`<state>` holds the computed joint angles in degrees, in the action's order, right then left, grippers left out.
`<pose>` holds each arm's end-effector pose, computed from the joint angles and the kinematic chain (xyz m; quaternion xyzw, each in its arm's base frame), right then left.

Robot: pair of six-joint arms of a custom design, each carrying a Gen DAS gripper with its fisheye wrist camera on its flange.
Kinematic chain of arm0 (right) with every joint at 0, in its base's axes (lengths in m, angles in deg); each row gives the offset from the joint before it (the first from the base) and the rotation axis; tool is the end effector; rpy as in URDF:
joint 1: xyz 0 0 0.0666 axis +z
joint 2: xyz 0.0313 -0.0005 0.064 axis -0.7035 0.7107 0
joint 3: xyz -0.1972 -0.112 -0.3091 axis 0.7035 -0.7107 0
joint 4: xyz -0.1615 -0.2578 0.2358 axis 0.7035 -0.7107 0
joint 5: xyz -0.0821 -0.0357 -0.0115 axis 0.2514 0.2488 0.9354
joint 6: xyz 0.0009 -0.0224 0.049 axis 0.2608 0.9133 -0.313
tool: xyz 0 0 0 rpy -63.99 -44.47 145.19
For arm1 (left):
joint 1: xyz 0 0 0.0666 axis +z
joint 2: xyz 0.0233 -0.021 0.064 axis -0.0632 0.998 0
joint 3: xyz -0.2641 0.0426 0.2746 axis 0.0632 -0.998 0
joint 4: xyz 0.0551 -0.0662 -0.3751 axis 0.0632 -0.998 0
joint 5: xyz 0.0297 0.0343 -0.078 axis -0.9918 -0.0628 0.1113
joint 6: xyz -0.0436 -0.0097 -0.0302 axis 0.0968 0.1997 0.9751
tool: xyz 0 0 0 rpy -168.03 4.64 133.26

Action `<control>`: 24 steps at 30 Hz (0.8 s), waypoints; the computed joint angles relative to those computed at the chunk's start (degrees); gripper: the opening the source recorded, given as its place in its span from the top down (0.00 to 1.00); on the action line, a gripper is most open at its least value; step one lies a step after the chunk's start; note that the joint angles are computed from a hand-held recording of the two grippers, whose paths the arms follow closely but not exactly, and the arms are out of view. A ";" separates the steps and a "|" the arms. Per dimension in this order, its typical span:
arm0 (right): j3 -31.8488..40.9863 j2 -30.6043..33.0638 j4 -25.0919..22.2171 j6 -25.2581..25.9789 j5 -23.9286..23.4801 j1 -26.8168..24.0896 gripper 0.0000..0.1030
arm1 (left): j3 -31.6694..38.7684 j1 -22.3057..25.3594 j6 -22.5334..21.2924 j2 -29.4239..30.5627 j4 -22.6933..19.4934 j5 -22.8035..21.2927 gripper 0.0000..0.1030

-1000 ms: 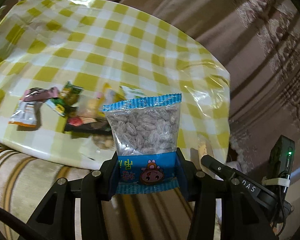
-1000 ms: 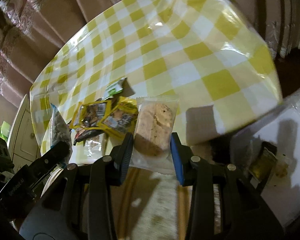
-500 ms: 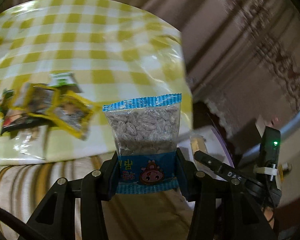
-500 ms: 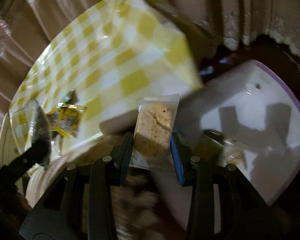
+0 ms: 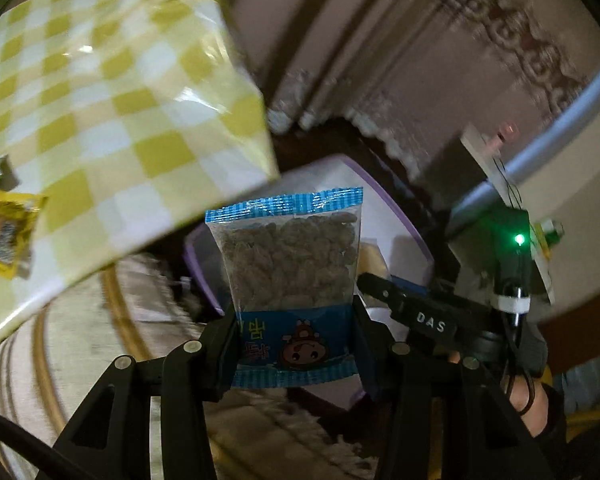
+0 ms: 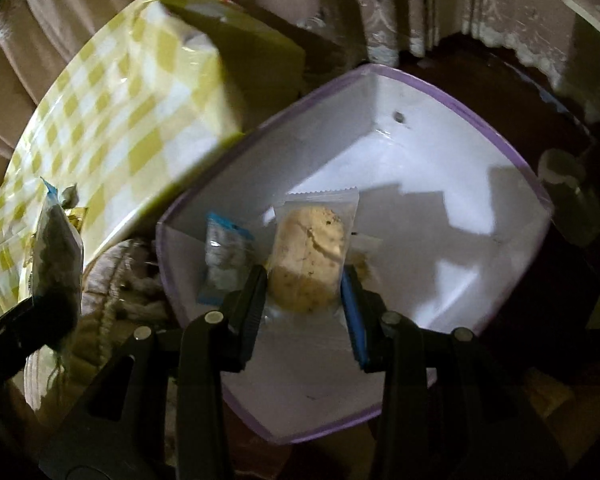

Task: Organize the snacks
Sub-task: 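Carry both bags to the white box and open both tools to drop them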

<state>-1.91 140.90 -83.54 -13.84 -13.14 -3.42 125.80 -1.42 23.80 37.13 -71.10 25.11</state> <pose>0.3198 0.2683 0.3998 0.2352 0.9435 0.0856 0.2171 0.3761 -0.0071 0.4483 0.2381 0.9159 -0.2753 0.1693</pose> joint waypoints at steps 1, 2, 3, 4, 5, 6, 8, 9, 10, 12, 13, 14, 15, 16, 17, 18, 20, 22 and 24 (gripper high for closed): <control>-0.69 -0.54 -0.18 -0.30 -0.07 -0.17 0.60 | -0.02 -0.64 -0.68 0.10 -0.74 -0.14 0.52; -1.13 -0.92 -0.33 -0.57 -0.04 -0.22 0.60 | -0.02 -1.41 -1.30 0.24 -1.68 -0.08 0.52; -1.66 -1.45 -0.50 -0.94 0.01 -0.31 0.60 | 0.12 -1.83 -1.85 0.34 -2.52 -0.02 0.52; -1.62 -1.49 -0.56 -1.40 0.28 -0.16 0.59 | -0.08 -2.25 -2.37 0.17 -3.08 -0.13 0.52; -1.95 -1.84 -0.65 -1.70 0.39 -0.20 0.59 | -0.17 -3.07 -2.95 0.14 -3.74 -0.43 0.52; -2.21 -2.19 -0.94 -1.97 0.55 -0.28 0.59 | -0.35 -3.65 -3.16 0.08 -3.98 -0.61 0.52; -2.53 -2.56 -1.23 -2.33 0.81 -0.40 0.59 | -0.38 -5.46 -3.85 0.60 -4.85 -1.27 0.51; -2.66 -2.76 -1.46 -2.64 0.97 -0.45 0.58 | -0.50 -6.11 -4.65 0.82 -5.65 -1.80 0.50; -2.83 -2.98 -1.81 -3.05 1.18 -0.53 0.58 | -0.52 -6.80 -5.06 1.16 -6.30 -2.62 0.49; -2.97 -3.25 -2.85 -4.10 1.70 -0.76 0.58 | -0.33 -7.99 -5.45 2.37 -7.52 -4.31 0.45; -3.13 -3.38 -2.92 -4.35 1.62 -0.87 0.58 | -0.24 -8.10 -5.55 2.65 -7.99 -4.53 0.45; -3.38 -3.57 -2.73 -4.47 1.55 -0.97 0.58 | -0.07 -7.87 -5.44 2.91 -8.36 -4.50 0.43; -3.51 -3.67 -2.70 -4.63 1.56 -1.00 0.58 | 0.09 -7.47 -5.25 2.99 -8.48 -4.28 0.40; -3.58 -3.78 -2.68 -4.69 1.55 -0.96 0.58 | 0.23 -7.00 -5.16 3.05 -8.62 -3.85 0.38; -3.60 -3.77 -2.56 -4.68 1.50 -0.97 0.58 | 0.51 -6.52 -4.91 3.15 -8.79 -3.26 0.36; -3.63 -3.82 -2.50 -4.78 1.48 -0.95 0.58 | 0.56 -6.06 -4.71 3.14 -8.75 -2.87 0.35; -3.61 -3.79 -2.23 -4.97 1.37 -0.92 0.57 | 0.50 -5.32 -4.00 3.02 -8.60 -1.94 0.35; -3.35 -3.62 -2.11 -4.93 1.40 -0.77 0.56 | 0.60 -4.64 -3.06 2.98 -8.27 -1.39 0.35; -2.97 -3.31 -1.99 -4.74 1.45 -0.62 0.55 | 0.53 -3.67 -2.40 2.79 -7.57 -0.71 0.35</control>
<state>-4.89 137.59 -85.53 -18.57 -11.70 -4.04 126.33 -5.09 21.40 39.92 -78.67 24.40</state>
